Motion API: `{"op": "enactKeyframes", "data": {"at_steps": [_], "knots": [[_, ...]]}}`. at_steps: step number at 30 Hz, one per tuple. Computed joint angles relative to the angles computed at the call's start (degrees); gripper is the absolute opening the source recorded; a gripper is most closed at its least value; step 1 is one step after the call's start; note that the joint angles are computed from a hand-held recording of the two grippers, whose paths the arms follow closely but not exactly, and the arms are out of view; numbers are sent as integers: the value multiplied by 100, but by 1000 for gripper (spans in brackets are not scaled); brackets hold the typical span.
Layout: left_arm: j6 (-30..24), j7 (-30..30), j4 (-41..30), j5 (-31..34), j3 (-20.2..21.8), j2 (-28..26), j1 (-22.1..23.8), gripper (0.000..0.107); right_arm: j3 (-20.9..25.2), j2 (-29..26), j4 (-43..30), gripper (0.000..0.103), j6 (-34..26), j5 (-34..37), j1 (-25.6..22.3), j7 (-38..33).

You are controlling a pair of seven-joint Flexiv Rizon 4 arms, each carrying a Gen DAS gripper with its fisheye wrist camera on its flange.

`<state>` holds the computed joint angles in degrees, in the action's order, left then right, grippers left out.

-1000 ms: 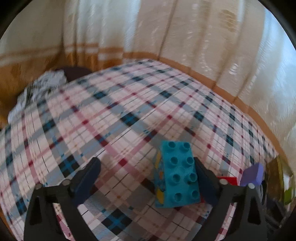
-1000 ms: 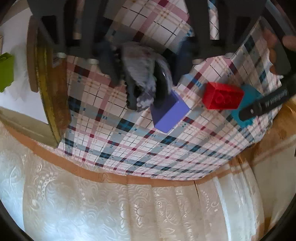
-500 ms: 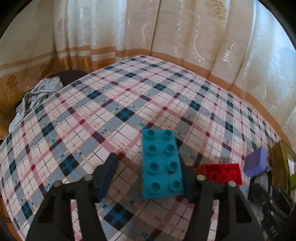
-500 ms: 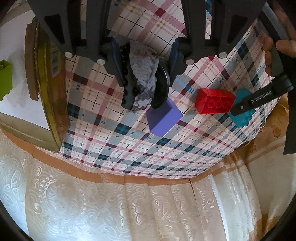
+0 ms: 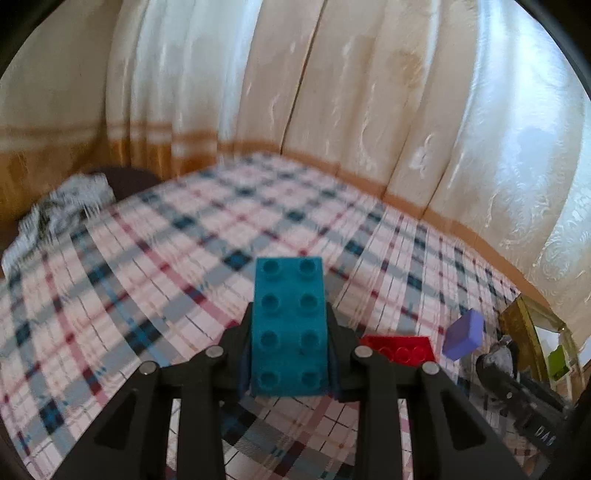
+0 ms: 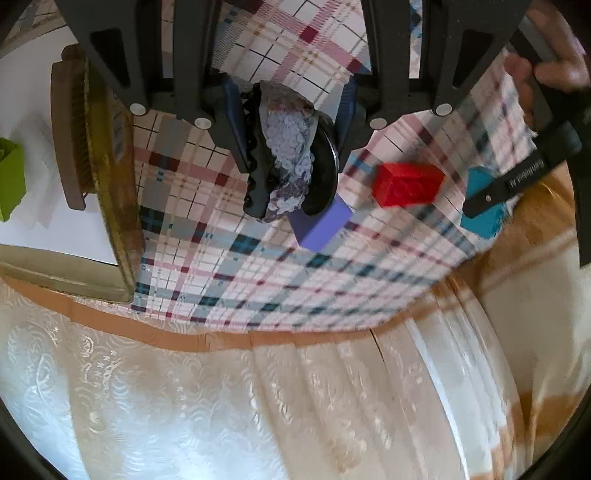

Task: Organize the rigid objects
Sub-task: 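Lift the blue brick and gray pouch and carry them toward the tray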

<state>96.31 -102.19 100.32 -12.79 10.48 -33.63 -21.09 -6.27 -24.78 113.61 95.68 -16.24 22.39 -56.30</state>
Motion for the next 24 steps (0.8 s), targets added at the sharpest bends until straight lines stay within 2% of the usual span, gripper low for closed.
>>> {"op": "enactKeyframes", "data": {"at_steps": [4, 8, 10, 13, 16, 18, 20, 24], "knots": [[355, -33, 21, -1, 595, -63, -514, 30, -234, 66, 169, 45, 576, 158, 214, -109], [455, 131, -15, -182, 972, -151, -868, 30, -804, 133, 308, 45, 868, 577, 821, -388], [630, 265, 52, -218, 833, -126, -791, 30, -1097, 154, 351, 45, 909, 818, 1123, -519], [834, 460, 155, -319, 509, -72, -578, 30, -1120, 161, 326, 45, 872, 1051, 1168, -680], [749, 604, 209, -447, 6, -6, -182, 30, -1301, 167, 337, 45, 785, 1208, 1350, -745], [714, 642, 277, -417, -552, 59, 299, 30, -1341, 168, 334, 45, 769, 1246, 1387, -768], [725, 631, 334, -398, -906, 86, 603, 30, -1412, 156, 340, 45, 813, 1297, 1453, -788], [994, 590, 404, -471, -746, 79, 441, 30, -1603, 163, 381, 45, 979, 1490, 1637, -909]]}}
